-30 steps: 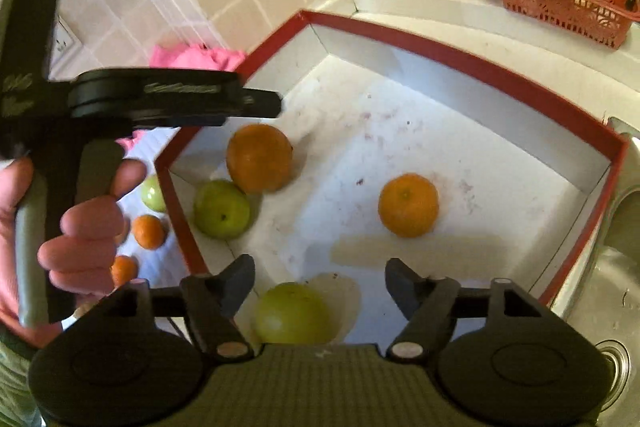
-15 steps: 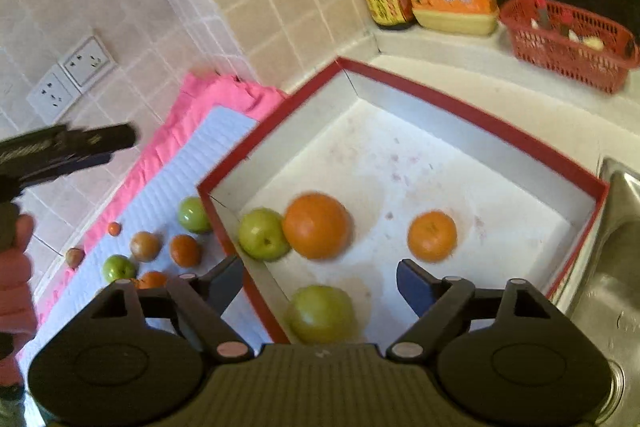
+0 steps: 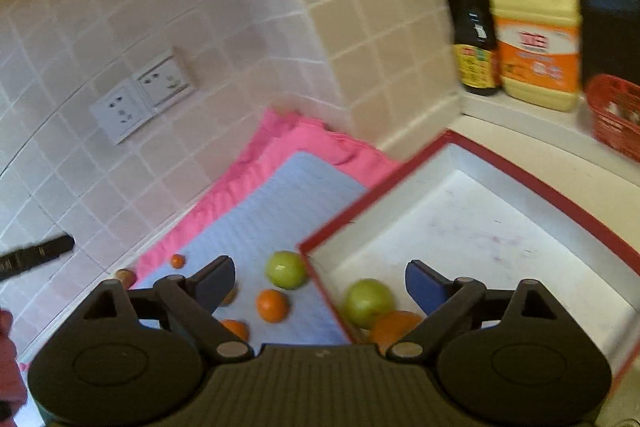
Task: Organize fruits
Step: 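Grasp the brown kiwi with the left tool while the right tool grasps a green apple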
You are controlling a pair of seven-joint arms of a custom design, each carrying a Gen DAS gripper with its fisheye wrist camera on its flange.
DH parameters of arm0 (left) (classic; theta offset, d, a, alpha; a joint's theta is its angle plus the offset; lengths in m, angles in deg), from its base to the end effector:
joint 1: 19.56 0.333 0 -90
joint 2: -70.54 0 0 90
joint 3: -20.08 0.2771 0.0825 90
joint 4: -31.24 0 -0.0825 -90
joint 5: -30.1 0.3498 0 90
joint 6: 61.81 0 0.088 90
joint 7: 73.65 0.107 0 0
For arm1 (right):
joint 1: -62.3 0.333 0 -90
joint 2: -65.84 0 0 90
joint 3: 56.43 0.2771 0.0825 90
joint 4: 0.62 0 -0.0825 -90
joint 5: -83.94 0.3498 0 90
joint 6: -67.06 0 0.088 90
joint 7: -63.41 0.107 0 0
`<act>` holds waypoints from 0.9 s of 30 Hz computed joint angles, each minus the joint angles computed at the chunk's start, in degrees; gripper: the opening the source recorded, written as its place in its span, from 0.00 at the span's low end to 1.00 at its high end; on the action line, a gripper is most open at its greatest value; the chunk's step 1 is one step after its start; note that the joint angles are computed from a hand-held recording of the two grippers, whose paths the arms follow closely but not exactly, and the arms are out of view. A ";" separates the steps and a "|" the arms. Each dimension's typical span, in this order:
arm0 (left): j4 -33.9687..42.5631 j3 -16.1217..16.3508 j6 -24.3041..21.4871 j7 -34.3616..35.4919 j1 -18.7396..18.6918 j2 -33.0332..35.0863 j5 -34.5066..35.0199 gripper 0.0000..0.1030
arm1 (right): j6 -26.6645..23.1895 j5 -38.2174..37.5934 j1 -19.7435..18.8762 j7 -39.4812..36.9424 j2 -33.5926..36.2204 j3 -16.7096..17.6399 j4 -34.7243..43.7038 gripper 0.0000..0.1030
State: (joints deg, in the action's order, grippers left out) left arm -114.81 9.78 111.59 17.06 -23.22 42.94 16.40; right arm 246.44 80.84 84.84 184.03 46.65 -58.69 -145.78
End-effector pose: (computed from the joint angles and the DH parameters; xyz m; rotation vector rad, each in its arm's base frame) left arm 0.4197 -0.0938 0.5293 -1.6487 1.7426 -1.0147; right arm 0.4271 0.1617 0.4898 -1.4755 1.6826 -0.3911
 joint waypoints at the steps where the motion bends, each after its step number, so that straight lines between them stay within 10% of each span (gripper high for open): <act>1: -0.54 0.76 -0.90 0.15 -0.07 -0.33 -0.31 0.78 | -0.12 -0.79 -0.66 0.20 1.19 1.21 1.24 0.91; 6: -3.08 3.79 -2.58 1.87 -1.25 -0.25 -2.76 0.78 | -2.21 -4.41 -2.15 -1.19 7.20 4.17 8.42 0.79; 9: -3.25 5.64 -3.25 3.43 -3.32 1.70 -5.57 0.78 | -5.89 1.90 2.96 -13.36 12.00 0.38 15.24 0.77; 12: -3.30 5.43 -3.65 4.29 -4.02 4.04 -7.40 0.78 | -16.51 11.08 5.14 -30.44 18.51 -0.64 25.97 0.77; 16: -2.04 -2.39 -5.49 -2.80 2.61 8.12 0.40 0.78 | -29.93 -0.07 3.40 -34.16 28.52 1.84 41.28 0.76; 22: 0.26 -0.33 -5.99 -1.43 -1.05 12.50 0.07 0.78 | -50.13 -4.64 0.59 -46.48 42.29 7.66 62.37 0.74; 27: 1.64 -0.61 -6.84 -2.96 -0.96 14.75 2.19 0.78 | -57.59 -8.74 2.14 -48.48 50.08 7.56 72.76 0.68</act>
State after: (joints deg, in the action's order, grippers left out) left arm -113.17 9.17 104.75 14.10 -24.18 57.69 18.59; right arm 188.84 72.10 86.98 135.55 96.74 -51.13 -73.02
